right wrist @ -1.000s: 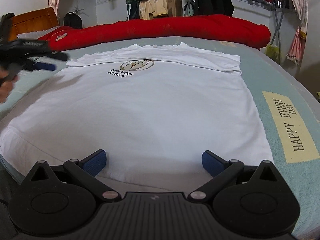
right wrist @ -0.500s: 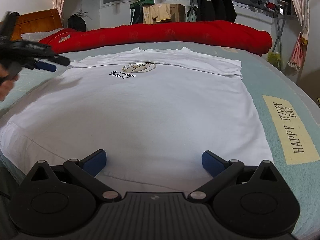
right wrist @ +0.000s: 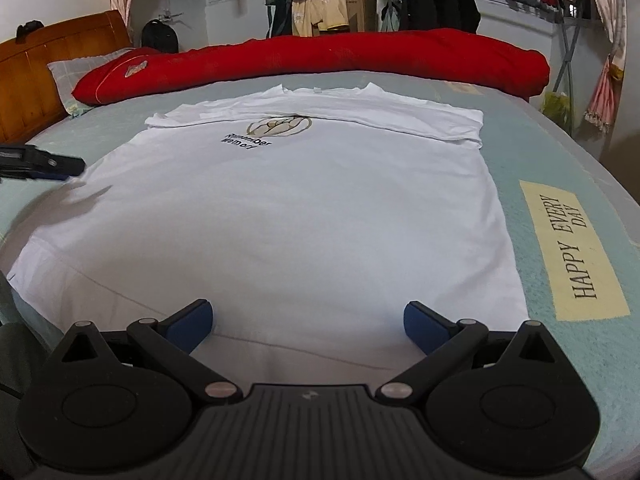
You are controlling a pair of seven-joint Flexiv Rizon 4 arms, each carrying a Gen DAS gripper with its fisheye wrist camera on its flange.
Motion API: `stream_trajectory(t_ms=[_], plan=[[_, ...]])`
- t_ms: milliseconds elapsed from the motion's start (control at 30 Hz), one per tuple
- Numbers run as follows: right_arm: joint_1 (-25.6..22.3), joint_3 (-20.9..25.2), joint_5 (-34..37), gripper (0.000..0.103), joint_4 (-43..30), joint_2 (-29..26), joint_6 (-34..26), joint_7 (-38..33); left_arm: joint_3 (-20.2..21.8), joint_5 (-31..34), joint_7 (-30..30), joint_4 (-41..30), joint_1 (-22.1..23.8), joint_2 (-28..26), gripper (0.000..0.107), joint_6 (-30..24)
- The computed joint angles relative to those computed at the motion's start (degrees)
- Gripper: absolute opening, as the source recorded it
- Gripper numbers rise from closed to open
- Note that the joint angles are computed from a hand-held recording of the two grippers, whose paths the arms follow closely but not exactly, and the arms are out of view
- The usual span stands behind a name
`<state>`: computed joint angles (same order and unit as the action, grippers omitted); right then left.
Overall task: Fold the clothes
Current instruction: 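Move both open grippers over the folded white shirt's side edge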
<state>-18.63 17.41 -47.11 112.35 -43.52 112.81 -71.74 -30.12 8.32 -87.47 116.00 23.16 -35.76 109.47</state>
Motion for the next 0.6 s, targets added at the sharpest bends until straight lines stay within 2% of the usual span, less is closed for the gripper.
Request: stream_trajectory(t_ms=[100, 333, 467, 600], plan=[[1.87, -1.57, 1.91, 0.103, 0.44, 0.62, 0.30, -0.39, -1.97, 0.98, 0.97, 0.58, 1.03, -0.15, 0.080, -1.13], [1.21, -0.69, 2.09, 0.103, 0.37, 0.58, -0.37, -0.82, -0.54, -1.57, 0.46, 3.56, 0.16, 0.08, 0.080, -1.72], [1.14, -0.67, 2.18, 0.103, 0.41, 0.45, -0.08, -1.28, -1.41, -0.24, -1.07, 5.84, 2.63, 0.22, 0.080, 0.56], [0.80, -0.65, 1.65, 0.103, 0.39, 0.18, 0.47, -1.69, 0.72, 0.28, -1.51, 6.38, 1.46, 1.75, 0.080, 0.56]])
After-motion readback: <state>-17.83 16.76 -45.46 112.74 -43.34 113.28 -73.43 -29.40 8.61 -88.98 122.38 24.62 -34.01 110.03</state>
